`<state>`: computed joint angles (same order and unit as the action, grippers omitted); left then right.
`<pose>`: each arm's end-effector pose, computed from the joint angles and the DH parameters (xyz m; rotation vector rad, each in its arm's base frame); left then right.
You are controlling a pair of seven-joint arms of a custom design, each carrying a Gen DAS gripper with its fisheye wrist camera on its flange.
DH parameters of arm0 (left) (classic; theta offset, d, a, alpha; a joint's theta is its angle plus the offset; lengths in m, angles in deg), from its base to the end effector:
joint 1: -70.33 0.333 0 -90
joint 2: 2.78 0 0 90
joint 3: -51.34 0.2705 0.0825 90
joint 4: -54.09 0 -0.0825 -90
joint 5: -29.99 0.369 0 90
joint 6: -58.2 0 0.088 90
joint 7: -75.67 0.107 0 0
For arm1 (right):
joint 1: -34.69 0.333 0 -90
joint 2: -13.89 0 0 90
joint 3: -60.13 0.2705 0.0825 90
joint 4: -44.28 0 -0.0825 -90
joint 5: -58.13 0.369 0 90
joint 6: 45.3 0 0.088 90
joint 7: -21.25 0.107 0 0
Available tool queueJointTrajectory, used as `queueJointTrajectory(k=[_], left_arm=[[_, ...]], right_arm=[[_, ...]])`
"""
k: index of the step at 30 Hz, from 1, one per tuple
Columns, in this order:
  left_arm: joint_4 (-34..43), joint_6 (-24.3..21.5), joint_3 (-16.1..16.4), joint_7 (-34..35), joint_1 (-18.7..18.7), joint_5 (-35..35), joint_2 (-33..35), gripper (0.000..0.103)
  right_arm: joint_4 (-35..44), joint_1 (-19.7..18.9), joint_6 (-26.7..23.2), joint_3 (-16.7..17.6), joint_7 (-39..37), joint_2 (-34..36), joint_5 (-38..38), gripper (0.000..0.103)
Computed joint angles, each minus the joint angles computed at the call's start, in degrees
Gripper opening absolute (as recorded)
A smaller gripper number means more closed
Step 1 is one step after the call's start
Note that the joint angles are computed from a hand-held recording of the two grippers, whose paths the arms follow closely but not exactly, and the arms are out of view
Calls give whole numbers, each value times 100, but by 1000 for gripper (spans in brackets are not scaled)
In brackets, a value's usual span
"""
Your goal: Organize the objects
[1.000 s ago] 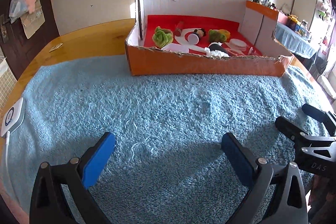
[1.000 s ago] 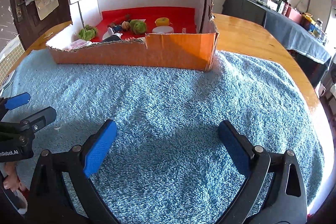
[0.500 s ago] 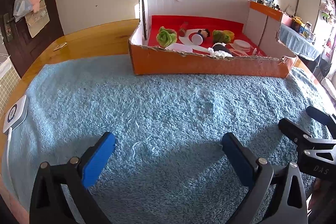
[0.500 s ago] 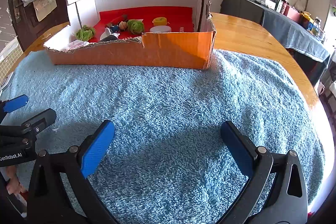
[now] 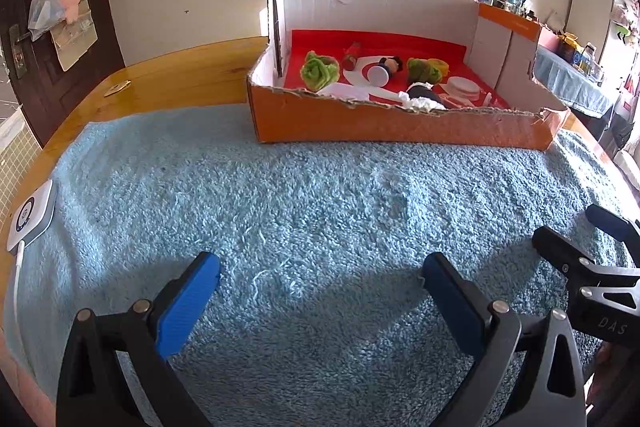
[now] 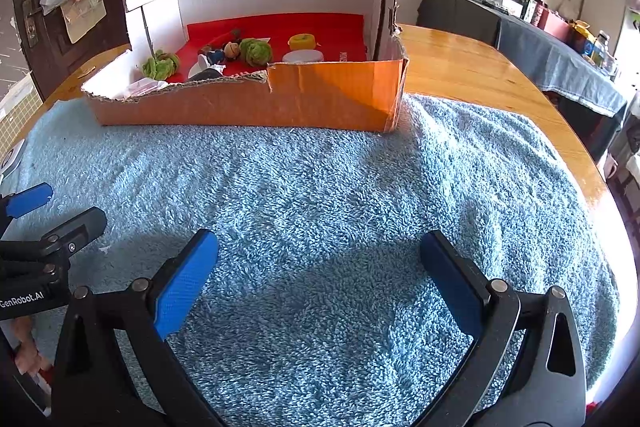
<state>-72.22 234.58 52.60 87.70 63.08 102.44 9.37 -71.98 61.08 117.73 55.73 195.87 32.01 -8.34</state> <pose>0.5258 -0.1330 0.2904 -1.8243 1.8019 -0.6794 0.5285 0.2671 0.2902 -1.7750 1.8350 -0.7157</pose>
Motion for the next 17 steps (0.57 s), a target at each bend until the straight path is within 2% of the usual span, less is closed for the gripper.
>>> queueJointTrajectory(k=[17], left_arm=[[-4,14,6,3,5,6,-7,103]], right_arm=[[-11,-1,-8,4,-21,-11,20,103]])
